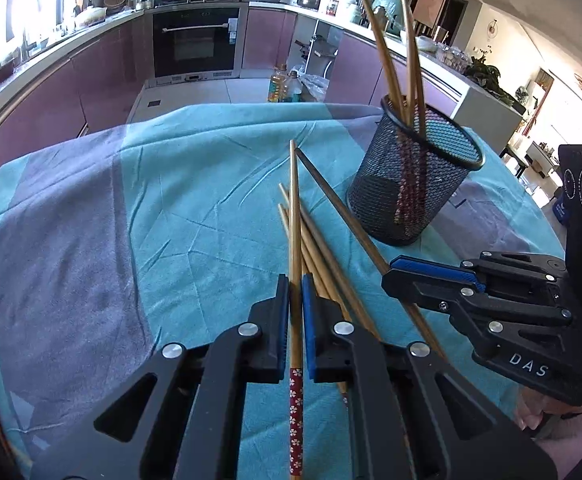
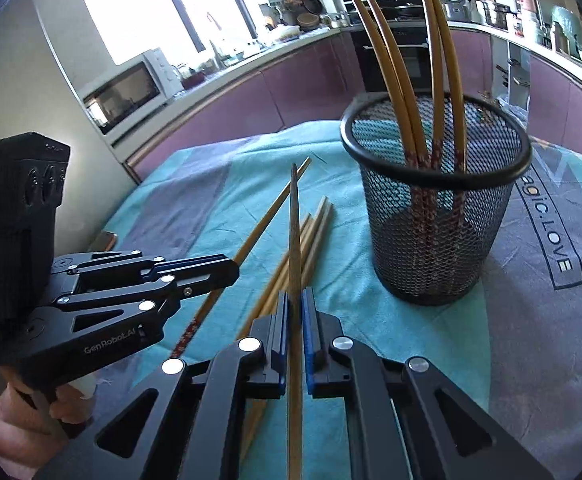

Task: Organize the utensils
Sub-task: 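Close the right gripper on a chopstick while the left gripper closes on another, then lift the chopstick into the mesh cup with the right gripper while the left gripper inserts its own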

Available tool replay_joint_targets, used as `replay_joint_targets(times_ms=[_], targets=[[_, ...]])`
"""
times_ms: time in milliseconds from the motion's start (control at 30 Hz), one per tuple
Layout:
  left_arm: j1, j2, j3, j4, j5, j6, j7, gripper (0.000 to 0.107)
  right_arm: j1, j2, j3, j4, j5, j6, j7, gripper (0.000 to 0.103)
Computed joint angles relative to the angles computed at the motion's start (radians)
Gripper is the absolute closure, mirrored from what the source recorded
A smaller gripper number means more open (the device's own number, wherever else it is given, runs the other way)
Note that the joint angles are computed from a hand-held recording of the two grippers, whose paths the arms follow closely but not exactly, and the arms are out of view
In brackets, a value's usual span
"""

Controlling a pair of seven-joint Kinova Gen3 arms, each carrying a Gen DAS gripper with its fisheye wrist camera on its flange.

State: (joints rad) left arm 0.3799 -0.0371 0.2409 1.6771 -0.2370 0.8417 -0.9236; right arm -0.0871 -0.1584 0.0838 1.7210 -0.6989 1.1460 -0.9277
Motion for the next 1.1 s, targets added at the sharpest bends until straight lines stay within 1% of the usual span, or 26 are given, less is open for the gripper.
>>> replay_joint_targets(times_ms=[267,367,533,667,833,1100], targets=[[0.014,-0.033,0.031,-0.023,-0.048,0.014,0.030,0.100,0.014,-0.029,0.052,-0.009,-0.068,0.041,0.069,0.097],[0.012,-0.055,0.032,-0.024,-0.030,0.005,0.009,0.100,0.026,-0.034,0.084,-0.018,-0.107,0.070,0.096,0.097],[-0.008,-0.102,0.009,-0.027,0.067,-0.027,-0.093,0.100,0.055,-0.045,0.116,-0.036,-0.158,0.094,0.132,0.097],[-0.025,-0.114,0.018,-0.052,0.105,-0.046,-0.134,0.100,0.074,-0.042,0.147,-0.061,-0.204,0.112,0.161,0.097],[-0.040,-0.119,0.033,-0.090,0.122,-0.059,-0.164,0.100,0.095,-0.029,0.160,-0.093,-0.248,0.115,0.183,0.097],[-0.055,-0.111,0.052,-0.163,0.107,-0.067,-0.163,0.100,0.134,-0.009,0.168,-0.154,-0.303,0.130,0.221,0.097]])
